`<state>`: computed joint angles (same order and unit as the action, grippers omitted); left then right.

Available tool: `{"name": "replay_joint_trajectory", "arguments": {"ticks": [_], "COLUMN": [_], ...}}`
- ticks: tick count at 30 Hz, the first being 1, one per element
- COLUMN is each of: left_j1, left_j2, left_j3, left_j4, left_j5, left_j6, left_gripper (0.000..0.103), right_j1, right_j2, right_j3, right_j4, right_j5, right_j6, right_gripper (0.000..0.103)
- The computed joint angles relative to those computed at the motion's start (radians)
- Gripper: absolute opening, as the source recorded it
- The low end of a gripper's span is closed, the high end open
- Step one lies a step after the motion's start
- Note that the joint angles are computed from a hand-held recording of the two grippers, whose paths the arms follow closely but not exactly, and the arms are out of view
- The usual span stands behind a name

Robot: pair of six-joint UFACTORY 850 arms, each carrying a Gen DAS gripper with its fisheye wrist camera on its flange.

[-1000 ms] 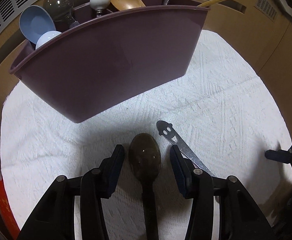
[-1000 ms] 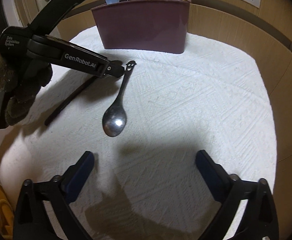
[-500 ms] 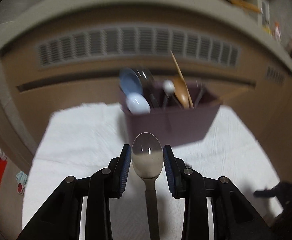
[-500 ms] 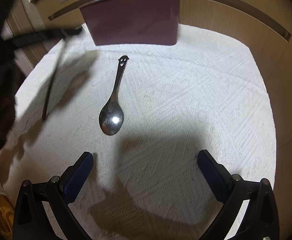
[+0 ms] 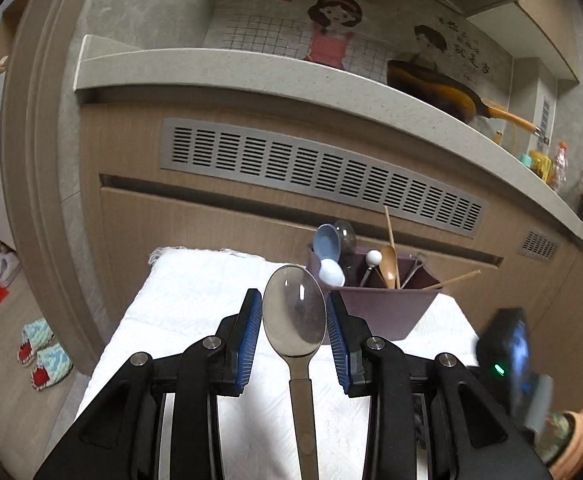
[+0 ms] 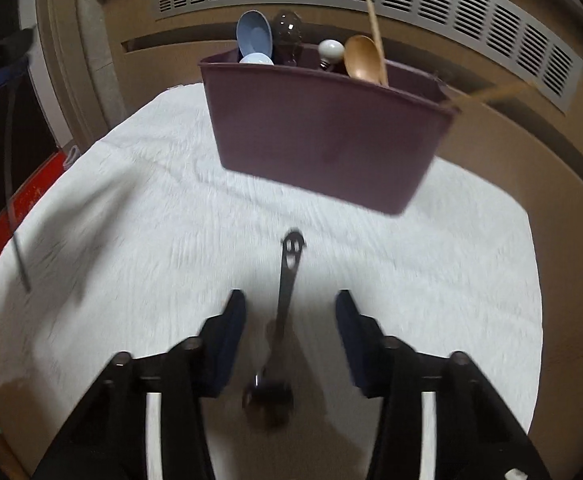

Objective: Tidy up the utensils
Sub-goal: 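Carry both spoons to the caddy with the left and right grippers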

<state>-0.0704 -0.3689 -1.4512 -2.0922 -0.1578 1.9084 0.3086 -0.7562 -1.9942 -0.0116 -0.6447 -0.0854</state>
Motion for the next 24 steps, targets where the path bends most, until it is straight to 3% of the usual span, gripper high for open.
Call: {"name": "replay_joint_trajectory", "arguments": {"ticks": [5,12,15,18,24], "left_j1": [0.012,0.021,0.019,0.013,-0.016], "left_j2": [0.013,-0.012,-0.019,-0.024,-0.020], "left_j3": [0.033,0.018,0.011,0.003,-0.003], "left_j4": [-0.093,0.058,0.103,0.179,0.410], "left_j5": [-0.008,-0.015,-0.013,-0.003,0.011], "left_j6": [0.086,-0.082,-0.125,-0.195,-0.411], "left_gripper": [0.034,0.034,0.034,0.034,0.034], "right_j1": [0.000,0.008,0.011,0.005,-0.006], "right_j2": [-0.135,-0.179,-0.198,-0.158,0.022], "right_j3": [-0.200,-0.258,-0.294,-0.238,-0.009], "right_j4": [0.019,-0.008,0.011,0.033,0.100], "right_j5": [-0.095,-0.101,-0.127,-0.107,0.055], "right_j6": [0.012,0.017,-0.014,-0.033,-0.075], "right_gripper": [0.029,0.028,0.016,0.016,0.016]}}
